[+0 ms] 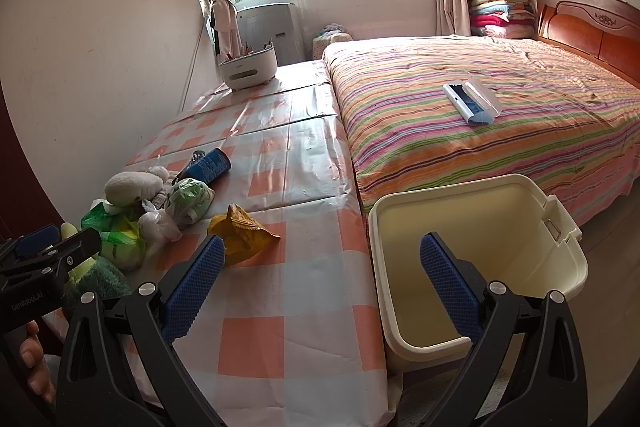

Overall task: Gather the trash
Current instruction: 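Move the right tool toward the yellow crumpled wrapper on the table, then close the right tool on the yellow crumpled wrapper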

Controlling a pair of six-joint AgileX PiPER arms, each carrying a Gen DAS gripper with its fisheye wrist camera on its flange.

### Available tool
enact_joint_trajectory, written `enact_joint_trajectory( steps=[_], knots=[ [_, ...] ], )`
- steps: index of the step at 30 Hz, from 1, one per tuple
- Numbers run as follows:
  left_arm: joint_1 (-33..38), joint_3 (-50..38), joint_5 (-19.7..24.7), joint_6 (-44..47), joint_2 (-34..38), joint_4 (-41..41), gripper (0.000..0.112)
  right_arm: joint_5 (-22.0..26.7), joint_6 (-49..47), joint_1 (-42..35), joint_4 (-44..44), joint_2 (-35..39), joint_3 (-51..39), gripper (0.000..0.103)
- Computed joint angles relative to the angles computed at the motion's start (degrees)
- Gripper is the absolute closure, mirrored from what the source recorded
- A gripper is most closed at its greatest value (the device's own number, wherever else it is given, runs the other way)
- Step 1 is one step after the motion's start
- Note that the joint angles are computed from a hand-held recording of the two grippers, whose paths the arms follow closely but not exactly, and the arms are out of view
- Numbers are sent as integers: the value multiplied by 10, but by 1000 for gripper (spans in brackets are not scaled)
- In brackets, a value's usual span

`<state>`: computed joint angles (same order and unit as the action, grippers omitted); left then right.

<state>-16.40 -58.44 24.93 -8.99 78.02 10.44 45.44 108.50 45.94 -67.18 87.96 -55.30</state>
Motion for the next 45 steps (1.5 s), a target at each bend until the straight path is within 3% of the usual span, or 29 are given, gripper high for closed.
enact_joint_trajectory(
  steps=[45],
  knots=[
    [22,-4,14,38,-12,-33,22,-10,-17,2,3,3,-9,6]
  ],
)
